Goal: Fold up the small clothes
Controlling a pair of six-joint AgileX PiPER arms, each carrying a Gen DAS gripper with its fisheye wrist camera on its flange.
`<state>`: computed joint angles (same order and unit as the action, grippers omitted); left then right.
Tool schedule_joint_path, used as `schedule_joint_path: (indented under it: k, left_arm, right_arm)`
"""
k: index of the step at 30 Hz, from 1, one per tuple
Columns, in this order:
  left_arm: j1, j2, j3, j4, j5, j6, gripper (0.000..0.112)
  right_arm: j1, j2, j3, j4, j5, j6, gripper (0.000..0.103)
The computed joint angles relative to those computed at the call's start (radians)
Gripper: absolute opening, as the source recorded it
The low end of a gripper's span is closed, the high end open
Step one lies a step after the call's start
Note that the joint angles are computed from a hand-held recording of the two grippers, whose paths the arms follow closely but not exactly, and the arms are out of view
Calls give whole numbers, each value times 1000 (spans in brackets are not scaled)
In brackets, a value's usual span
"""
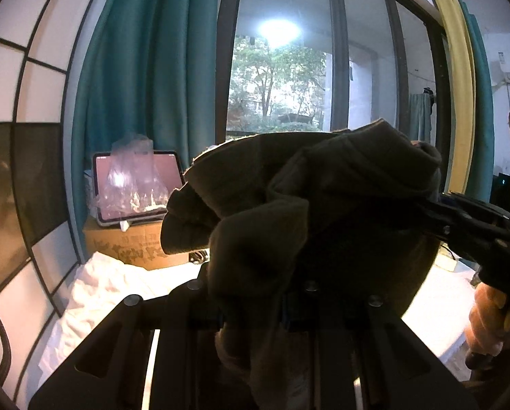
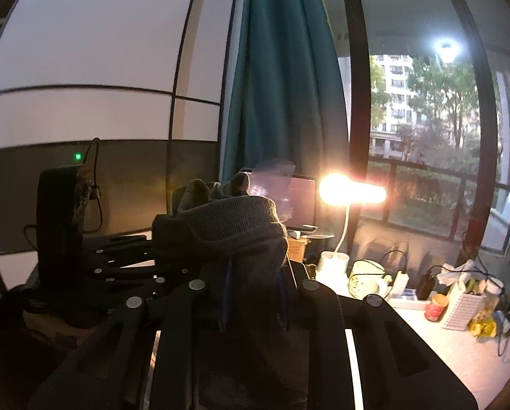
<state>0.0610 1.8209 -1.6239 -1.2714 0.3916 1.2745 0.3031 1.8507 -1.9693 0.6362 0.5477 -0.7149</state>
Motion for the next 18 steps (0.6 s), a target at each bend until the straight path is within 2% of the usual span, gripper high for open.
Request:
schedule_joint_path:
  k: [2,5,13,18]
  left_arm:
    - [1,11,-20,16,1,-11,21]
    - [0,51,-77,113,14,-100,21]
    - [-23,164,-228,339,35,-315,21]
    - [-44,247,-349,488,74,-454,21]
  right_arm:
    - [4,4,-7,2,3,0,23]
    - [4,23,-22,7,15,-3,23]
    - [-21,131,-142,-123,35,148,23]
    - [-43,255,-292,-238,80,269,23]
